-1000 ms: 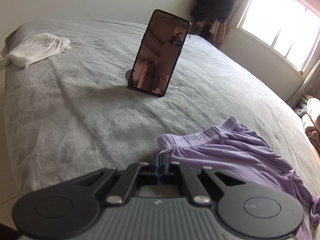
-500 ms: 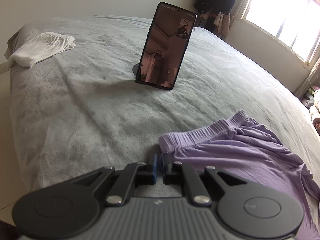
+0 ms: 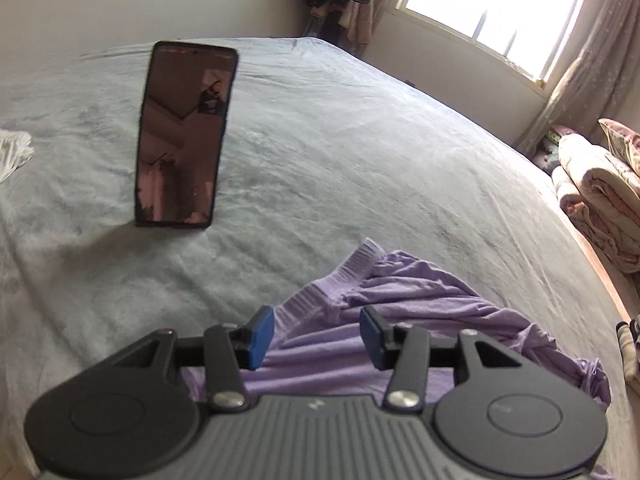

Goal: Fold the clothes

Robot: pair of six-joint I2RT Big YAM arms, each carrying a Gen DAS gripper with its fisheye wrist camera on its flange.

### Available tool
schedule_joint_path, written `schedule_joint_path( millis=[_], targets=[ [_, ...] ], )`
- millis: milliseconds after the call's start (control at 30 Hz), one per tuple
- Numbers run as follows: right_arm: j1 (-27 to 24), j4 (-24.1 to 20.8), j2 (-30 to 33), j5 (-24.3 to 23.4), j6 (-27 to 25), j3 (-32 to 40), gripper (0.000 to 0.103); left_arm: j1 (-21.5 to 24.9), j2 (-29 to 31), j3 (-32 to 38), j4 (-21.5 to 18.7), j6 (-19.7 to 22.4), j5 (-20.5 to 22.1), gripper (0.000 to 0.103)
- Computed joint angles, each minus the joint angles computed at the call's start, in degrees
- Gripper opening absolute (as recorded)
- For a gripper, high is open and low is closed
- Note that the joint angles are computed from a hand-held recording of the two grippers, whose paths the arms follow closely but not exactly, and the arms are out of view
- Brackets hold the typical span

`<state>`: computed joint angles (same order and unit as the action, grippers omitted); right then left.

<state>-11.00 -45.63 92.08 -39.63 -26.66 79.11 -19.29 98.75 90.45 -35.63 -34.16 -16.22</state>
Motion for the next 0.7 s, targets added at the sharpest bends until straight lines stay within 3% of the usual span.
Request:
schedule_joint_path(
  millis=[100,167,400,500,567,700],
  targets=[
    [0.37,-0.08,2.34,0.51,2.79,3.26,0.039,1.86,4.21,5.74,-1.24,6.51,4.95,0.047],
    [0.89,-0.17,4.07,1.07,4.21,5.62,0.039,2.92,6.91,9.07,-2.38,8.40,7.13,0.044],
    [3.82,-2.17,10.67,2.90,6.96,16.02,0.039,5.62,12.59,13.98,-1.97,5.09,13.34,0.031],
    [5.72,-3.99,14.30,3.11,7.69,21.91,0.039,6.25,13.76,15.16,-2.14,3.94,15.81,0.019],
    [7.01,-5.67,17.26,3.03,8.01,26.68,0.039,6.86,12.64,12.87,0.81,2.58,18.88,0.003],
    [9.92,-9.30,23.40,2.44,7.02,36.80,0.039,7.68,10.79,9.00,6.69,2.95,23.60,0.000]
  ],
)
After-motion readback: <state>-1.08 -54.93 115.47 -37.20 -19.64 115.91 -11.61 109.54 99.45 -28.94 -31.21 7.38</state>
